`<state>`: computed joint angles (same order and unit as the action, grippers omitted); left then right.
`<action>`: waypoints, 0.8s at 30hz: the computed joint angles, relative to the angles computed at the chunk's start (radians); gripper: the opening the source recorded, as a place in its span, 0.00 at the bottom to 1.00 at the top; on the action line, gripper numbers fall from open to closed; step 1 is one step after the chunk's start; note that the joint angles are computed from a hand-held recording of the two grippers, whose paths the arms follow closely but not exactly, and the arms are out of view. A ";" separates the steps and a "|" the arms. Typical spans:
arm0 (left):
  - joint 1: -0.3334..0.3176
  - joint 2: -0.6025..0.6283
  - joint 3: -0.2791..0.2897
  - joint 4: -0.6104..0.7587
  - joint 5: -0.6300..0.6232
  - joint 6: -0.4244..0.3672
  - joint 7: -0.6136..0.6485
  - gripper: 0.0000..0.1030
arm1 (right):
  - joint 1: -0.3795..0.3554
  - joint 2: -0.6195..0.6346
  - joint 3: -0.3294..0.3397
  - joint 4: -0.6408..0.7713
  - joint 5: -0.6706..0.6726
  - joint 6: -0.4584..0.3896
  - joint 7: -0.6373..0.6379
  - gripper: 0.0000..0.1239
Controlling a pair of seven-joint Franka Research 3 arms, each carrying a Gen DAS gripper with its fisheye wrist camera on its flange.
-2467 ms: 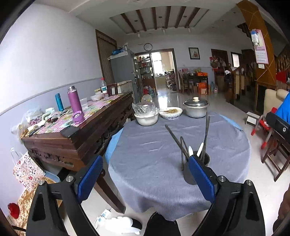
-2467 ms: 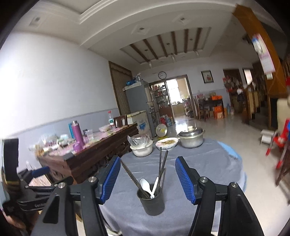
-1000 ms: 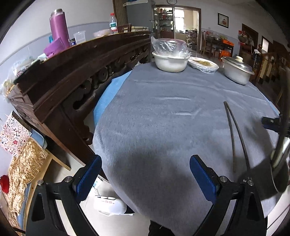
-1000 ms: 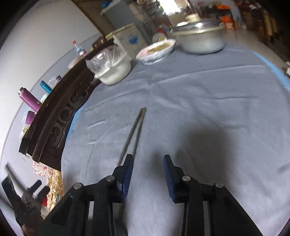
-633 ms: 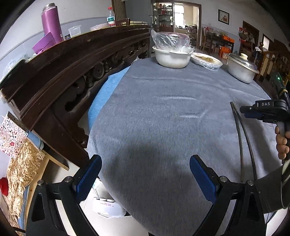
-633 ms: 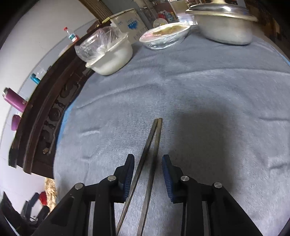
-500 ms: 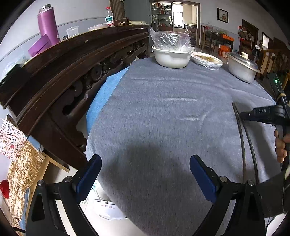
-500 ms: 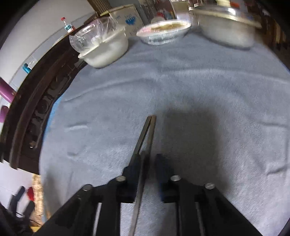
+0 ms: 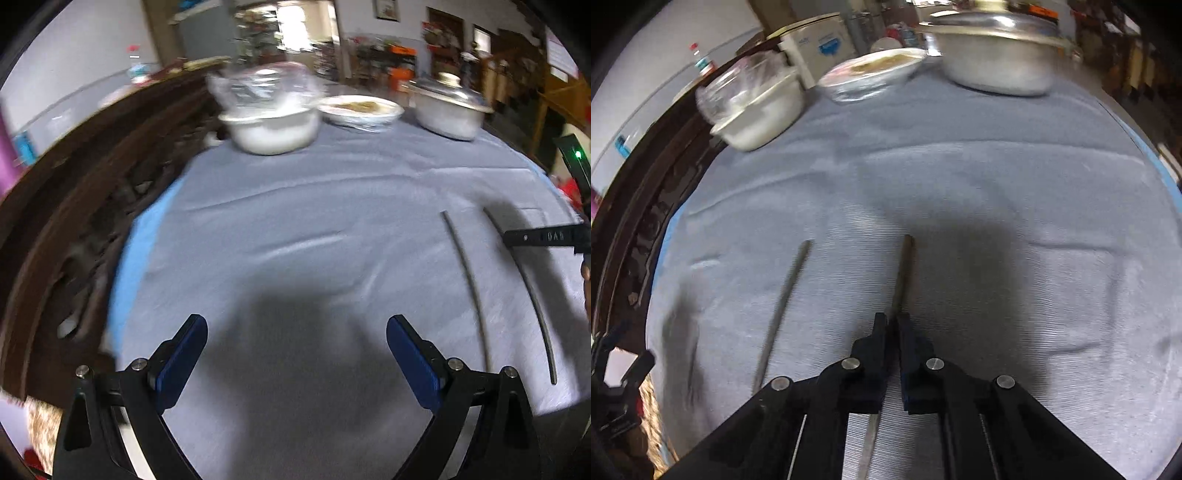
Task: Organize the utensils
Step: 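Grasp a chopstick with the right gripper while the left gripper grasps another chopstick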
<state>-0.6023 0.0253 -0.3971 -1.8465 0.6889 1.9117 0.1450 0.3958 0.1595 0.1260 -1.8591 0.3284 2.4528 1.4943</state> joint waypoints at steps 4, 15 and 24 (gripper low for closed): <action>0.032 0.094 0.032 0.082 -0.035 0.184 0.101 0.95 | -0.030 0.010 -0.007 0.026 0.063 -0.062 -0.036 0.05; 0.010 0.421 0.100 0.456 -0.246 0.197 0.347 0.61 | -0.036 0.105 -0.026 0.171 0.010 -0.140 0.061 0.10; -0.064 0.502 0.154 0.593 -0.214 0.115 0.436 0.39 | 0.024 0.150 -0.049 0.236 -0.192 -0.131 0.117 0.06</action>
<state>-0.6666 0.5268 -0.2428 -1.2531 0.4754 2.0266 0.5812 0.4196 0.3100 0.0774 -1.6231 0.1359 2.3217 1.6108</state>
